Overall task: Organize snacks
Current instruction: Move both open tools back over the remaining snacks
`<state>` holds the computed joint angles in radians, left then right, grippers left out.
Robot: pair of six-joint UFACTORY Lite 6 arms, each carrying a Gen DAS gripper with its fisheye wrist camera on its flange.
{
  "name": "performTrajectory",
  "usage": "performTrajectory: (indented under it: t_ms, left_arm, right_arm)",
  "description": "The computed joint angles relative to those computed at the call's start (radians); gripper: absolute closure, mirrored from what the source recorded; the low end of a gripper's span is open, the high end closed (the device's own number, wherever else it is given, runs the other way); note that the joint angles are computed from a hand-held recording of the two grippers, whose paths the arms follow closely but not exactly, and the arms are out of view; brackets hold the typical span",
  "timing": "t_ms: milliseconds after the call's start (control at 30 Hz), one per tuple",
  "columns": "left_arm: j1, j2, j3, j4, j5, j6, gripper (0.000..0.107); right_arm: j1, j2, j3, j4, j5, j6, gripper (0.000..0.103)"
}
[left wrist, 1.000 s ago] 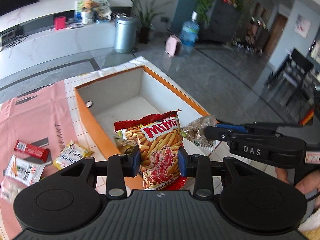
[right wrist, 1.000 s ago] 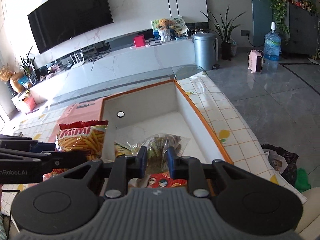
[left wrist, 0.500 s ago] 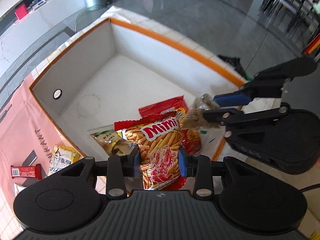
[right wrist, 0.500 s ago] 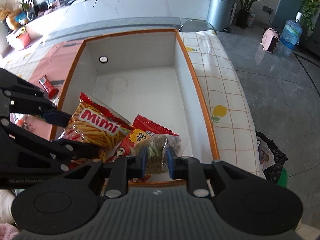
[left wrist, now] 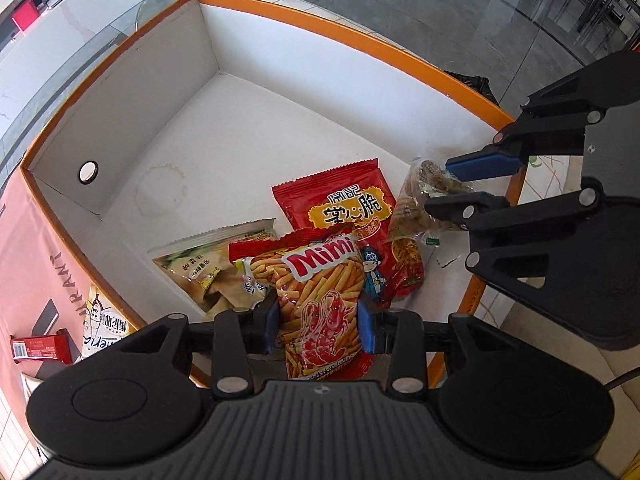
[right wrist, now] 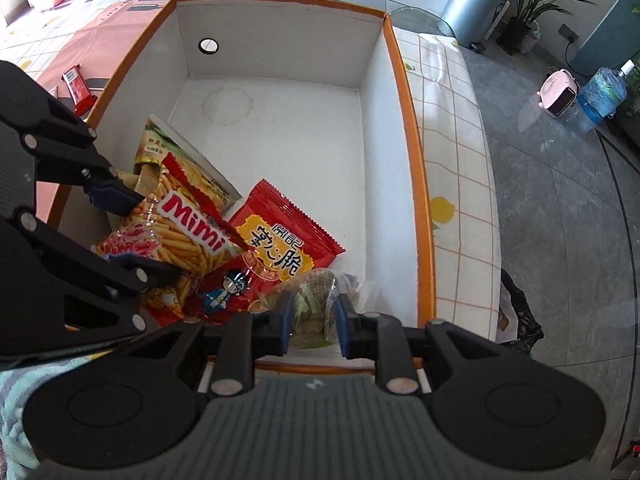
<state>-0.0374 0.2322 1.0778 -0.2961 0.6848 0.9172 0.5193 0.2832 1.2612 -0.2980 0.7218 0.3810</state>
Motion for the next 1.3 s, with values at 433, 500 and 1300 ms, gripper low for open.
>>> performTrajectory:
  t_ms: [433, 500, 1300]
  left_arm:
    - [0.136, -0.134, -0.053, -0.186, 0.061, 0.205, 0.041]
    - [0.195, -0.200, -0.083, -0.248, 0.090, 0.267, 0.040]
    - [1.113, -0.313, -0.134, -0.600, 0.371, 0.805, 0.037]
  right_arm:
    - [0.045, -0.045, 0.012, -0.052, 0.057, 0.083, 0.062]
    - [0.080, -0.085, -0.004, -0.104, 0.064, 0.157, 0.057]
    - [0.736, -0.019, 0.043, -0.824, 0.101, 1.362, 0.034]
